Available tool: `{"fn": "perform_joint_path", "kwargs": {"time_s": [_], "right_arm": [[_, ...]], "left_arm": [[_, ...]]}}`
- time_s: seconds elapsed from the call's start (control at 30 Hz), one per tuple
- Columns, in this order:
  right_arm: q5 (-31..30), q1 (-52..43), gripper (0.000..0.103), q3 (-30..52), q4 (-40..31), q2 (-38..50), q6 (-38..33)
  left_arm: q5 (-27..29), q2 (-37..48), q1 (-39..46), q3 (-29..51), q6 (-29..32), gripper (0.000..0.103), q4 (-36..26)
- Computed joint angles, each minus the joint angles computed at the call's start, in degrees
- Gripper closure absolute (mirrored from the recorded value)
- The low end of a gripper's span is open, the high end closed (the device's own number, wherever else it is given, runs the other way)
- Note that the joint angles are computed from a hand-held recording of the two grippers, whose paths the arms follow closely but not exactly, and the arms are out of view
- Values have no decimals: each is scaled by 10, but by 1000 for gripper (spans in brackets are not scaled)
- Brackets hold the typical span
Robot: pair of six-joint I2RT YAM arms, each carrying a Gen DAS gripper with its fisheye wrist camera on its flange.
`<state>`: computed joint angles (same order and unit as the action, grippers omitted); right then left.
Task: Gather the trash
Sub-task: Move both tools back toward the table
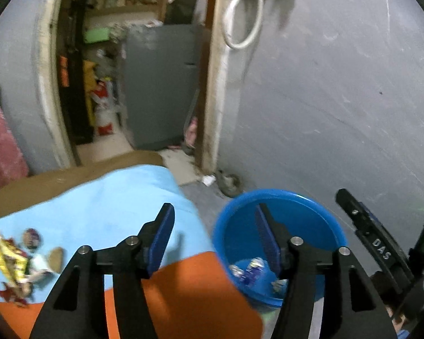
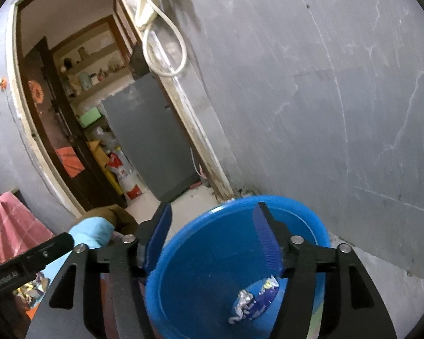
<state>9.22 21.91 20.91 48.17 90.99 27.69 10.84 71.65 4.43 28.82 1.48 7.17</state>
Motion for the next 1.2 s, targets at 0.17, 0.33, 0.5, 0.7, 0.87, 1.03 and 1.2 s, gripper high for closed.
{"fn": "perform_joint_path", "kwargs": {"time_s": [0.17, 0.33, 0.5, 0.7, 0.87, 1.03, 1.2], "right_arm": [[42, 54, 25, -1, 33, -10, -17], [88, 116, 13, 2, 85, -12, -39], [133, 179, 0, 3, 152, 1, -67], [171, 249, 0, 20, 203, 26, -117], [200, 298, 0, 40, 232, 48, -166], [221, 340, 0, 62, 257, 73, -206], [229, 368, 0, 90, 264, 98, -241]], "left_arm": [[6, -79, 69, -25, 16, 32, -14], [41, -155, 161, -52, 18, 15, -23], [59, -217, 256, -88, 6, 4, 6], [102, -246, 377, -119, -19, 3, 44], [162, -260, 487, -135, -21, 2, 60], [231, -242, 582, -139, 1, 2, 84], [283, -188, 658, -140, 24, 2, 132]]}}
